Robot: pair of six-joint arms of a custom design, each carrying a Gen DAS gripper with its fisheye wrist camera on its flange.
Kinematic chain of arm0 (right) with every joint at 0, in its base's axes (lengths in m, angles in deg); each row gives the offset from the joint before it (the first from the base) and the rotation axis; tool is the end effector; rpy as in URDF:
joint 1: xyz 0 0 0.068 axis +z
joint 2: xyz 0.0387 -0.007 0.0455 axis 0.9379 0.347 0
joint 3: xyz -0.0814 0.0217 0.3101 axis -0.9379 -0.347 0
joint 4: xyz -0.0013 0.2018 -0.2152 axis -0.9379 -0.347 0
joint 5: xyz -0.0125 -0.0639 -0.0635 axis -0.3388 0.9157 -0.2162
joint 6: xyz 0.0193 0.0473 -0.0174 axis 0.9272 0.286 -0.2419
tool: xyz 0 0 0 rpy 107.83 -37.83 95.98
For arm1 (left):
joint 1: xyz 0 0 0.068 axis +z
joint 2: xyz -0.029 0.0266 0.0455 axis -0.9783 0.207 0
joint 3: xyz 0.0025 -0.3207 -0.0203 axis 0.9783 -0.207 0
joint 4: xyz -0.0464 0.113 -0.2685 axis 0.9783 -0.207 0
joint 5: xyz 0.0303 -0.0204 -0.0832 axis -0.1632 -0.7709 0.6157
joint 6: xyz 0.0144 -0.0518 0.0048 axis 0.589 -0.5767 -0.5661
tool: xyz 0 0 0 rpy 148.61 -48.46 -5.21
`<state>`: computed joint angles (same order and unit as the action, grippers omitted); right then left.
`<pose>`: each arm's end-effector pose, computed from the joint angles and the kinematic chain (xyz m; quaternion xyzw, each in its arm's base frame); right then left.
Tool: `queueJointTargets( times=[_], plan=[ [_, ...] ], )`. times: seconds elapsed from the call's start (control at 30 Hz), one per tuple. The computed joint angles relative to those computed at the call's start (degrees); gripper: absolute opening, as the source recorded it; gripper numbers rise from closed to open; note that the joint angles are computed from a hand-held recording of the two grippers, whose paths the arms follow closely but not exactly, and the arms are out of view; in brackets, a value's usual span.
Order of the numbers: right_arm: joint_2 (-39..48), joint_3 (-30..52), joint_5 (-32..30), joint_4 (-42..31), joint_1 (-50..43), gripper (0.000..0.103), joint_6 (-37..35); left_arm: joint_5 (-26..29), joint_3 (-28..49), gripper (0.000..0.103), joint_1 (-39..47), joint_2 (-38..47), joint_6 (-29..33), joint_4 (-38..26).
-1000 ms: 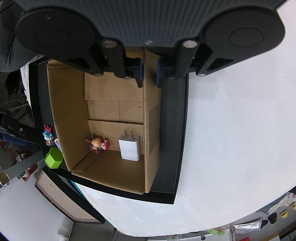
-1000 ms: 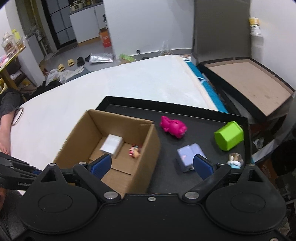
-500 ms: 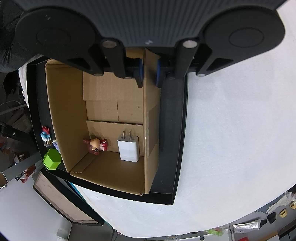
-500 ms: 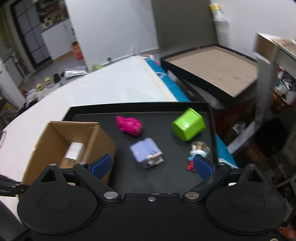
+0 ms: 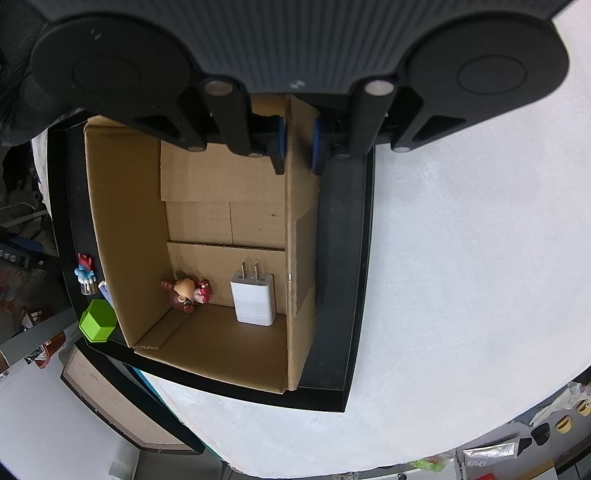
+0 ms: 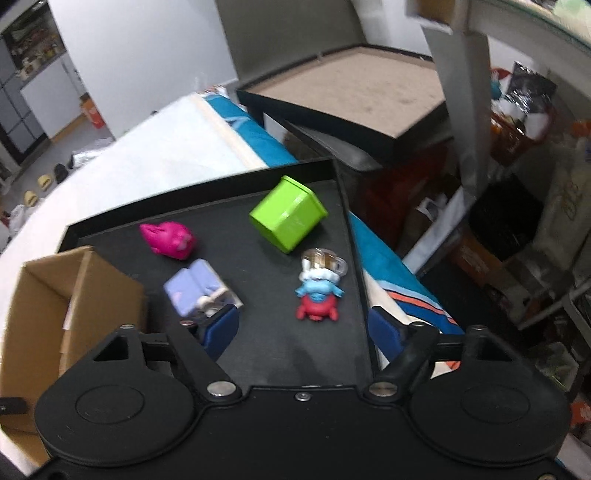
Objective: Organize rigid objects
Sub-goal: 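Withdraw the right gripper from the box toward the blue-red figurine, then close the right gripper on the blue-red figurine with the mug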
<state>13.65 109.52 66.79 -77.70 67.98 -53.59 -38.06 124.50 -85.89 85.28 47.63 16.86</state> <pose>0.3351 -0.0046 0.1656 -0.0187 0.9616 0.0671 0.2655 0.2529 -0.0386 0.1758 -0.0862 0.9825 -0.0866 0.1407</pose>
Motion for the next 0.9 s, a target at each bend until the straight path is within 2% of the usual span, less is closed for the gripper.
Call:
queueJointTargets(
  times=[0.27,0.87,0.9],
  plan=[
    [6.32,1.97,2.62,2.4,1.38,0.064,1.6,0.31,0.34,0.013,0.51,0.59,0.31,0.0],
    [13.63,5.8,12.55,5.7,7.15,0.063,7.35,0.05,-0.15,0.013,0.69,0.04,-0.31,0.38],
    [13.97,5.99,12.83,5.86,7.26,0.061,7.49,-0.02,-0.17,0.013,0.65,-0.04,-0.34,0.33]
  ],
)
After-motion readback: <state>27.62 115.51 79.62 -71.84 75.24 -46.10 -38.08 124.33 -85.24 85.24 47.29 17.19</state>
